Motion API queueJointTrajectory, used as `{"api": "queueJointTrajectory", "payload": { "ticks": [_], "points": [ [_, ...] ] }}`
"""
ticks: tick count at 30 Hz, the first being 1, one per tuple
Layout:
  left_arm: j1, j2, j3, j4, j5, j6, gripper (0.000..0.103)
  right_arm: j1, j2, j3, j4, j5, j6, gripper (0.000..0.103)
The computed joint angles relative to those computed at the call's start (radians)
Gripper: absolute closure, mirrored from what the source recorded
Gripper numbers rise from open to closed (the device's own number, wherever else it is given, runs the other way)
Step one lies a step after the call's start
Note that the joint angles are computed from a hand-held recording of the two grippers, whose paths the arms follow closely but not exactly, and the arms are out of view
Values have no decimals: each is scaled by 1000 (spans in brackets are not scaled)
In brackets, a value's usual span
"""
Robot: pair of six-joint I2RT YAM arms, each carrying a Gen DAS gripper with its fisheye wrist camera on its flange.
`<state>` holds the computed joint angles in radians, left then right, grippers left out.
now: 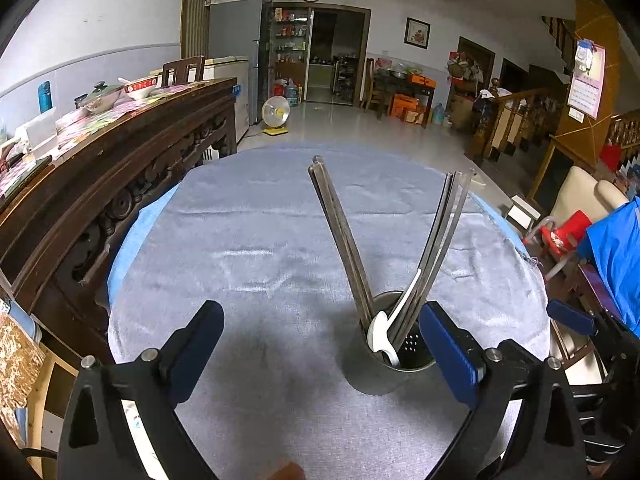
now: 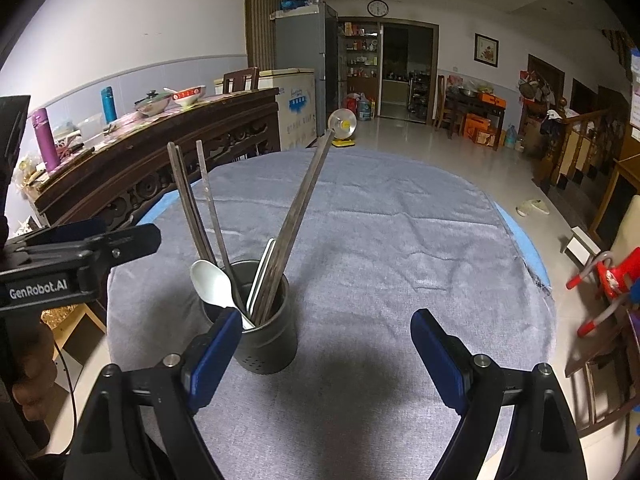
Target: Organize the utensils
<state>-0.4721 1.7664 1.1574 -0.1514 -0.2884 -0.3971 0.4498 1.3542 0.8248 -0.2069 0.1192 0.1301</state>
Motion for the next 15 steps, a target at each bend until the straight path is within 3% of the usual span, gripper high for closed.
{"api": "queueJointTrajectory", "payload": {
  "ticks": [15],
  "points": [
    [2,10,9,-6,7,13,5,5,6,1,-2,1,-1,14]
  ]
}}
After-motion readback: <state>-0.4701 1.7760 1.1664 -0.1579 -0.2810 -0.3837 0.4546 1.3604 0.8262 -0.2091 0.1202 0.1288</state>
